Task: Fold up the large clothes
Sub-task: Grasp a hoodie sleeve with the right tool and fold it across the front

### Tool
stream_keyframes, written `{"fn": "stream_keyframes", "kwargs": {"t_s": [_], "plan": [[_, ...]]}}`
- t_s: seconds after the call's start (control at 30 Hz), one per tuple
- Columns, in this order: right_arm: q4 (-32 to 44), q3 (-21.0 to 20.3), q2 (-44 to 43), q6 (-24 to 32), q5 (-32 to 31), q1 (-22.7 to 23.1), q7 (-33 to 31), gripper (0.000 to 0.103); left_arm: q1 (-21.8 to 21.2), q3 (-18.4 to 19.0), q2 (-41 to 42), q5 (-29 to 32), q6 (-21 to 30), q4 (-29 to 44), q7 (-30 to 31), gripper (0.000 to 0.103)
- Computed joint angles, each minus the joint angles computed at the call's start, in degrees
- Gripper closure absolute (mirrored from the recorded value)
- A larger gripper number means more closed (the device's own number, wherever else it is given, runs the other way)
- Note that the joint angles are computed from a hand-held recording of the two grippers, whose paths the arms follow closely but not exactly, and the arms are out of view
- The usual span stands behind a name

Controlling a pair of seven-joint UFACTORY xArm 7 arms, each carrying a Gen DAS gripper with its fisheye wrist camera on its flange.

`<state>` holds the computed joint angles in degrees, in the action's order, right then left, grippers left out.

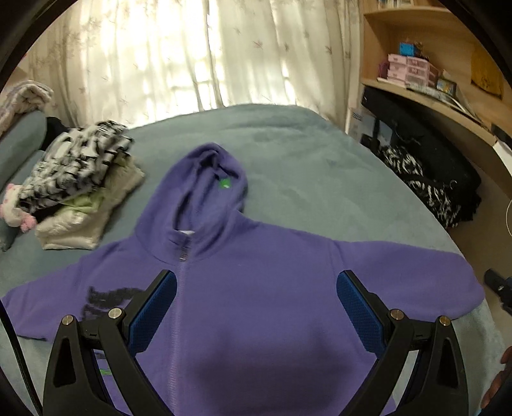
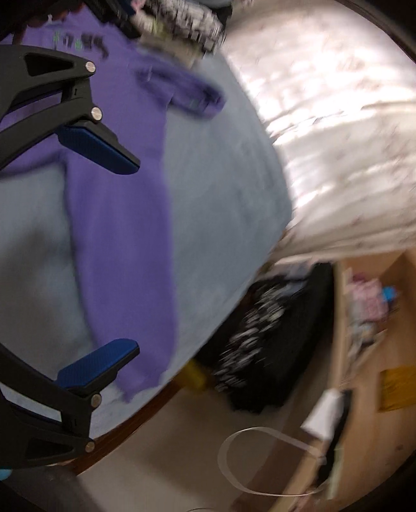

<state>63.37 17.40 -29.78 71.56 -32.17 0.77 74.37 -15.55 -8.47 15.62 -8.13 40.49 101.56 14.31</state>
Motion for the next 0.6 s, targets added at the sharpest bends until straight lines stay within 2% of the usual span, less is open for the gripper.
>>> {"fn": "stream_keyframes", "kwargs": {"t_s": [0.1,0.17,0.27,0.37,0.47,0.6], "plan": [[-5.42,-1.92,-2.61,-0.94,1.85,-0.45,1.96,0.0,-1.13,-0.47,2.29,0.32,1.49,1.24,-0.83,0.004],[-9.01,-3.19,-4.76,-2.75,3.59,-0.55,3.02,0.0,-2.72,0.22,3.95,2.9,4.81,3.12,-3.28,0.004],[-14.53,-5.27,-8.19,-5.6,6.93,-1.32,4.8,0.0,-3.59,-0.05,5.17,3.5,4.47,2.6,-4.2,0.004],[-19.21,-7.15,-10.44,-9.92,10.49,-2.58,6.47,0.001,-4.64,-0.08,6.76,4.3,3.57,3.12,-5.42,0.004],[-24.52,-9.63,-13.29,-16.34,14.54,-3.87,7.59,0.008,-4.79,-0.62,8.41,3.39,4.15,4.52,-5.97,0.004],[-27.24,-9.16,-14.41,-22.33,15.44,-7.9,9.11,0.009,-4.99,-0.87,10.52,2.47,5.32,6.78,-6.37,0.004]]}}
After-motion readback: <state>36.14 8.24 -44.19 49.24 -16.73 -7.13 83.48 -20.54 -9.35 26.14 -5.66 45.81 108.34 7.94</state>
